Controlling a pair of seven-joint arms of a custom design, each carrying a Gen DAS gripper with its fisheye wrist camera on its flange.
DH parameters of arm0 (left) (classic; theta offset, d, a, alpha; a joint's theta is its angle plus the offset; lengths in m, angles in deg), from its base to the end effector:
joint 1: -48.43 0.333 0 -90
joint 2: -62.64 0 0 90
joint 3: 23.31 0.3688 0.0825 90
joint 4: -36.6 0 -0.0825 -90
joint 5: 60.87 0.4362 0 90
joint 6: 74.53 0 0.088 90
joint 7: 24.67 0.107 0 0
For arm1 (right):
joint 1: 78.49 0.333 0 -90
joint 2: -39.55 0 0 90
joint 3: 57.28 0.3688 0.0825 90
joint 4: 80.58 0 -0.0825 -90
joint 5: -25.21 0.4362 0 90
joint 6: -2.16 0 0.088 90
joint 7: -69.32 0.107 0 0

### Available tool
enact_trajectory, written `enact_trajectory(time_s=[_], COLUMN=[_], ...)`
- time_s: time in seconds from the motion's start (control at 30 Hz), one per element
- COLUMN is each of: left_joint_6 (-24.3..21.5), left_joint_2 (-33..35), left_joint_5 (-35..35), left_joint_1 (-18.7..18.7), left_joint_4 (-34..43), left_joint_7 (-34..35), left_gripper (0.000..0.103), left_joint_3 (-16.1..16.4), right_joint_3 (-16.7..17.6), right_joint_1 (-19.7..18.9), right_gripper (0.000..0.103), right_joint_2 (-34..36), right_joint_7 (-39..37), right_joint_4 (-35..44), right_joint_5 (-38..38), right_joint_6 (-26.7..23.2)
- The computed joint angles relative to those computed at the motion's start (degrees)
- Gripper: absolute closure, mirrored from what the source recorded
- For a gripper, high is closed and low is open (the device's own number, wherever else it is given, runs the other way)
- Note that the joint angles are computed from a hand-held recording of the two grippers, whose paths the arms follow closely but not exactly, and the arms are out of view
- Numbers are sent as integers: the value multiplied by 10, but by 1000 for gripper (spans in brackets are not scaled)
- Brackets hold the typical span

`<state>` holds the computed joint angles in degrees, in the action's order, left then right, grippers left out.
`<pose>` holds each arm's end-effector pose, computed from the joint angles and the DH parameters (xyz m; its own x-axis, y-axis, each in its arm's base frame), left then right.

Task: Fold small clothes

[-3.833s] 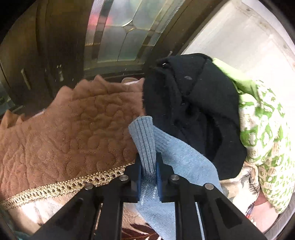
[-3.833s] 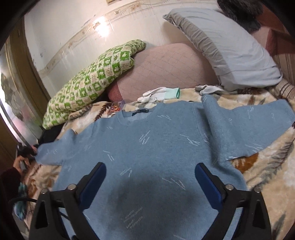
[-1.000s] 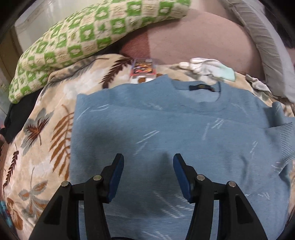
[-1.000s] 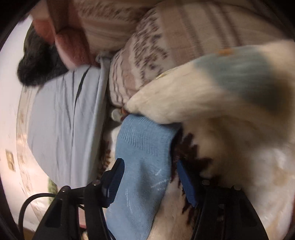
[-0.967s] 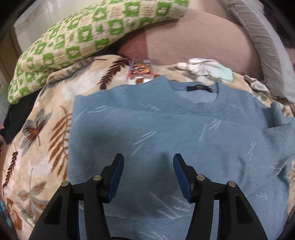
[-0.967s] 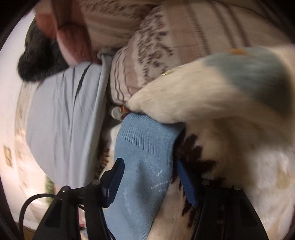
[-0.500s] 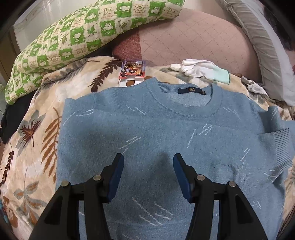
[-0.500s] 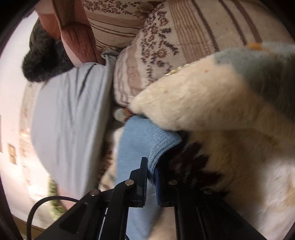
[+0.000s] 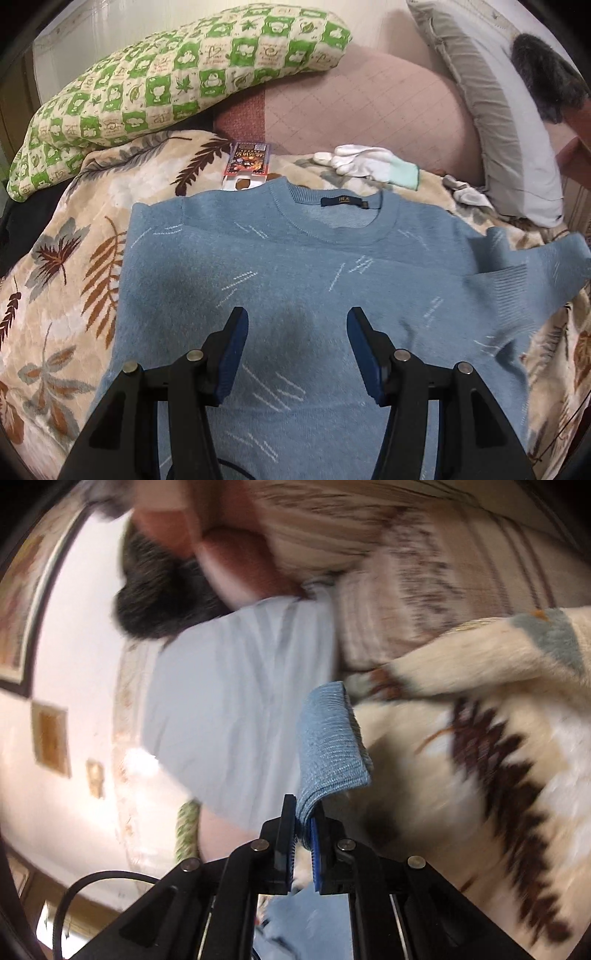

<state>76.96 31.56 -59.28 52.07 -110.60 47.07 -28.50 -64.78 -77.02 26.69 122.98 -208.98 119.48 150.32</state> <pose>0.4421 -0.0165 0.5361 0.2305 -0.9666 0.1123 -0.7827 -0.2528 -0.5687 0.5459 -0.0801 0.5352 -0.1240 -0.4054 -0.9057 -0.5388 0.7940 -0.2816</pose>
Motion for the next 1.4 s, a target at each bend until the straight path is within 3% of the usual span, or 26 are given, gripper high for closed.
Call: enact_trajectory(time_s=[0.17,0.33,0.5,0.73,0.8,0.87,0.97,1.0,1.2,1.27,1.33,1.4], left_joint_6=[-8,-24,-44,-15,-2,-8,3,10,18,20,24,19], left_joint_2=[-39,-89,-137,-188,-194,-185,-183,-184,-173,-153,-126,-85], left_joint_5=[-24,-19,8,28,25,21,13,8,-46,-55,-53,-27], left_joint_1=[-11,21,86,167,185,189,190,184,108,93,84,108], left_joint_4=[-14,-36,-53,-95,-111,-112,-116,-118,-115,-109,-100,-83], left_joint_7=[24,52,70,70,60,63,69,73,119,124,129,108], left_gripper=[46,46,46,46,46,46,46,46,45,45,45,45], left_joint_3=[28,47,63,84,83,89,93,95,115,100,83,44], right_joint_3=[23,57,101,158,174,187,194,195,173,160,147,138], right_joint_1=[37,107,179,257,273,286,296,295,275,261,247,235], right_gripper=[96,96,96,95,94,91,90,90,90,85,84,84], right_joint_2=[-59,-70,-24,69,103,124,159,157,77,54,50,55], right_joint_7=[-18,-17,-2,-16,-11,49,170,183,96,153,218,250], right_joint_4=[-11,5,49,113,135,141,155,148,76,49,38,28], right_joint_5=[-7,-23,-40,-32,-53,-111,-270,-292,-236,-301,-372,-429], right_joint_6=[-29,-57,-60,-45,-27,-15,2,-1,29,58,54,51])
